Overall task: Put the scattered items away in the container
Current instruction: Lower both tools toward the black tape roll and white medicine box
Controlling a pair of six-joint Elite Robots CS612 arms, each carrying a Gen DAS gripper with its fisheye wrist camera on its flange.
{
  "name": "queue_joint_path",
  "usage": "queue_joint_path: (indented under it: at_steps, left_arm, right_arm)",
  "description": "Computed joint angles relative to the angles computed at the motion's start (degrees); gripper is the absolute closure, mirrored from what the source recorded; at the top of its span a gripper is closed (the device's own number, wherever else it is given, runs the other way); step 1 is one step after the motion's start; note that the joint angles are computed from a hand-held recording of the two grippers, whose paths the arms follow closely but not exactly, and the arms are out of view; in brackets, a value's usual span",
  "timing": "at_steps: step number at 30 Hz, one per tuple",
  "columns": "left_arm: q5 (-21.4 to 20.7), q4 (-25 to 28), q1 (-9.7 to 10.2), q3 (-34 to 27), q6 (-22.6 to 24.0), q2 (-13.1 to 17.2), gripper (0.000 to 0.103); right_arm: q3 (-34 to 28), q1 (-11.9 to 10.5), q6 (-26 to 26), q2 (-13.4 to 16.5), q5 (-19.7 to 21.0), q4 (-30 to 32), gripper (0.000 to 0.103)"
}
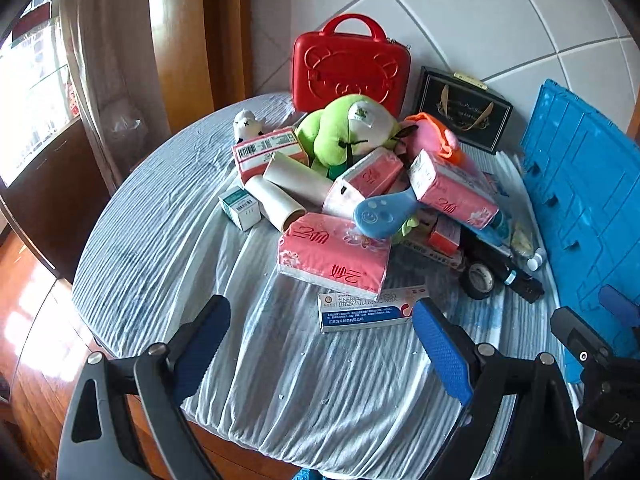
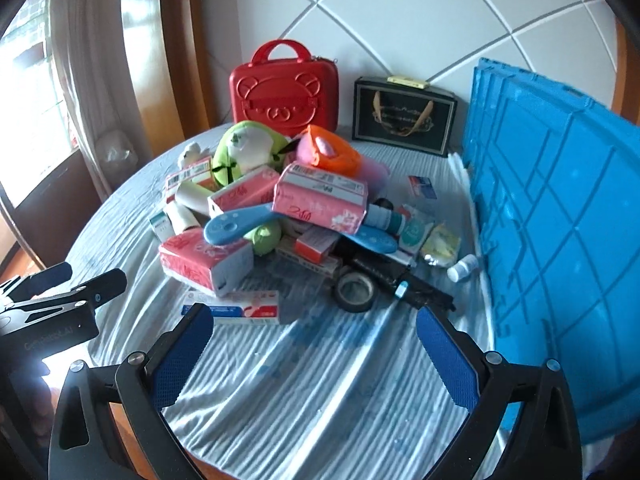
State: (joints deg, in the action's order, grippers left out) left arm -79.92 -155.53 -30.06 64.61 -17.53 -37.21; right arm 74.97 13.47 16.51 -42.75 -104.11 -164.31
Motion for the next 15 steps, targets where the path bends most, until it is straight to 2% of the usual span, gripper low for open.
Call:
queue_joint_path:
  at_steps: [6,13,14,15]
  left_arm:
    - [0.1,6.7,-0.21,-5.4,-1.0,5.2,0.010]
    - [0.8,12.1,-0.03,-9.6,-1.7,8.9,0.010]
    - [1.0,12.3,-0.01,-9.9,-1.5,9.2,0.010]
    - [1.0,12.3,0.04,-10.0,-1.4,9.4,0.010]
  right_arm:
    - [-6.0,-2.2,-2.3,5.7,4.5,5.3,0.000]
    - [-13.5,-2.7,-3.7,11.4,4.1,11.3,0.002]
    - [-14.2,-2.7,-3.9,11.9,3.7,11.8,0.010]
    - [-14.9,-2.6,-4.1,12.4,3.2,12.2,0.024]
